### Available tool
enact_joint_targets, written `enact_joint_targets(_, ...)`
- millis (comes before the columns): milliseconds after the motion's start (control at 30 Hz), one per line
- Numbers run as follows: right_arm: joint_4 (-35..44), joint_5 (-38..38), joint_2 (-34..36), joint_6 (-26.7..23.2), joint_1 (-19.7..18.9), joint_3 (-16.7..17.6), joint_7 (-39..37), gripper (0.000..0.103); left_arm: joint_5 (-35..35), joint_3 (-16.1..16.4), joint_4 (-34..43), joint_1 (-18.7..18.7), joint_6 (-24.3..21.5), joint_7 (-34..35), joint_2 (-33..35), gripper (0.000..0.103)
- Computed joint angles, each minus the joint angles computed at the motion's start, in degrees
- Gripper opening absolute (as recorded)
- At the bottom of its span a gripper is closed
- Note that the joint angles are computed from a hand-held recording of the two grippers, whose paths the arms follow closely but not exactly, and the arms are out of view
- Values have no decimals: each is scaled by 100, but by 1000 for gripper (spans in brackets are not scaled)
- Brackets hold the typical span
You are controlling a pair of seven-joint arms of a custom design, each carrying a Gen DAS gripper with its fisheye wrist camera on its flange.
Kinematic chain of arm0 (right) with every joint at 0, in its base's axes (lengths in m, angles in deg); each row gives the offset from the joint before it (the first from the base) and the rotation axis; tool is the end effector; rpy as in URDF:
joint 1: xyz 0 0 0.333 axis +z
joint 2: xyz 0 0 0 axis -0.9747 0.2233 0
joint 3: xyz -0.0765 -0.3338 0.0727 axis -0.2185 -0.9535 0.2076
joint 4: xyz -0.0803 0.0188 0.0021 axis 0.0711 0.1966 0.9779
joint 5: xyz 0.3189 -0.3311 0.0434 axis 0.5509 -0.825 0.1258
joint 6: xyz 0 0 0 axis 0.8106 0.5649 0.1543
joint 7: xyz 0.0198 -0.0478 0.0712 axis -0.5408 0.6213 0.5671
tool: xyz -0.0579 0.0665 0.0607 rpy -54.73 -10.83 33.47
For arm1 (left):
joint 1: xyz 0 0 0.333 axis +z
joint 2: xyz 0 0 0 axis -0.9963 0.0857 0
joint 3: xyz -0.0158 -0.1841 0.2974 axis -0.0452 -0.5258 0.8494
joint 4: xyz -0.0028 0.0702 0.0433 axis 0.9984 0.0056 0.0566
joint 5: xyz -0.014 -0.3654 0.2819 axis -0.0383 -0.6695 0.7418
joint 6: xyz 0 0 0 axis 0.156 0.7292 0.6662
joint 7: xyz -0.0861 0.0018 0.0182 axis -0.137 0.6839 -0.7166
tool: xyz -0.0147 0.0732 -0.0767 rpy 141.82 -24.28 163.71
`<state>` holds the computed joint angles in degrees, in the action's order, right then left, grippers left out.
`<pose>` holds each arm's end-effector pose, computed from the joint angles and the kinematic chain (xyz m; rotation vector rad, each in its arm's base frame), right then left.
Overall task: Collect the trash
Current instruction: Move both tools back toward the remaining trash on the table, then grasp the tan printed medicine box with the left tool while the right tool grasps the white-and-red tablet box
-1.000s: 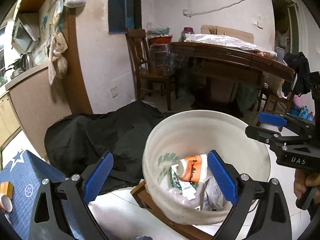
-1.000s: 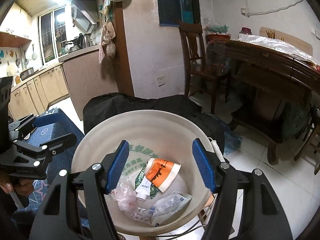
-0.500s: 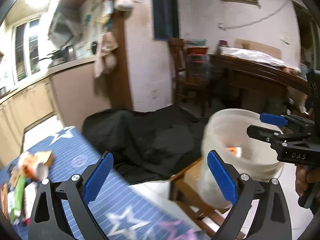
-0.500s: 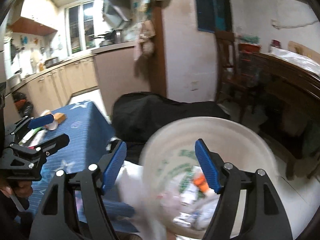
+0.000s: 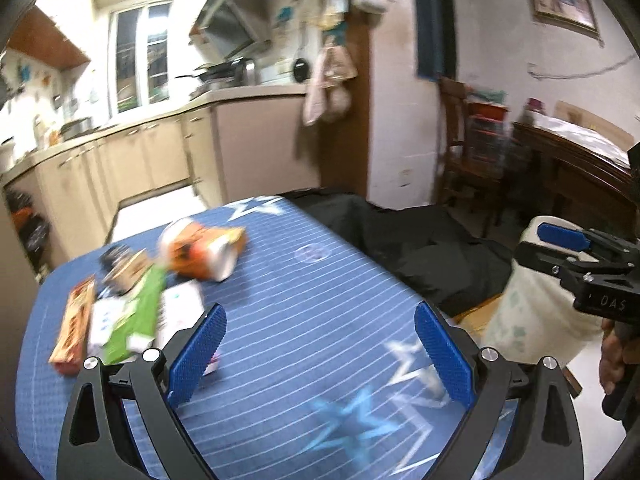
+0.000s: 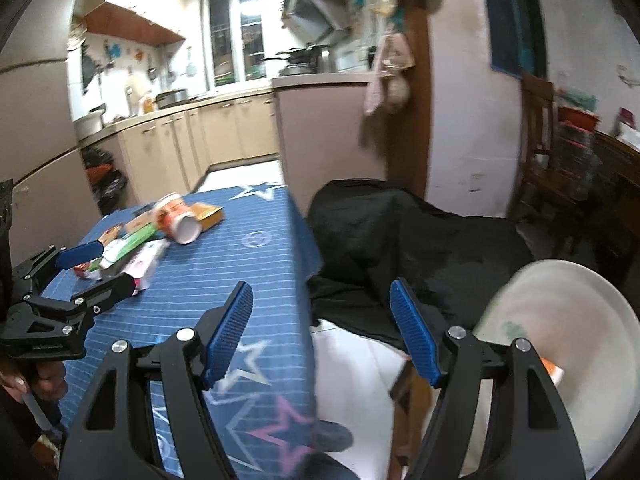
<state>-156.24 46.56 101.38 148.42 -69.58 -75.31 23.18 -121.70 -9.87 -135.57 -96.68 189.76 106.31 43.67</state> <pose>0.6755 0.2839 0.3895 -1.8257 1.2098 -0.5683 0.6334 -0.0872 0.3891 -1.5799 1.6142 -0.8835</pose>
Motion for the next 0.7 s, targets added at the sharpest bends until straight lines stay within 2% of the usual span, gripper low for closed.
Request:
enact_joint_targets(100, 342, -197, 295, -243, -365, 676, -179, 68, -448, 200, -198, -13, 77, 201, -139, 95)
enact_joint_targets(200, 647, -182, 610, -502, -612, 1267, -542, 68, -617, 167, -420, 206, 225, 182, -275, 95)
enact_joint_targets(300, 946, -89, 917, -764, -685, 1671, -966, 68, -854, 155, -587, 456, 336, 168, -413, 95)
enact_joint_targets(500, 1488, 201, 1422, -1267, -671, 2259, -1779, 68, -1374, 193, -665, 884, 568, 520, -505, 95)
enact_joint_targets(600, 1823, 357, 1646, -1617, -462, 2303, -2095, 68, -1711, 200, -532, 992, 613, 959, -422, 95)
enact_joint_targets(633, 1986, 439, 1764, -1810, -413, 2348, -2211, 69, -2019, 249, -418, 992, 581, 1343, -357, 95)
enact_joint_targets(700, 2246, 618, 1931, -2180, -299, 2386, -2385, 85, -2354, 308, -245, 1053, 488, 1909, -219, 95)
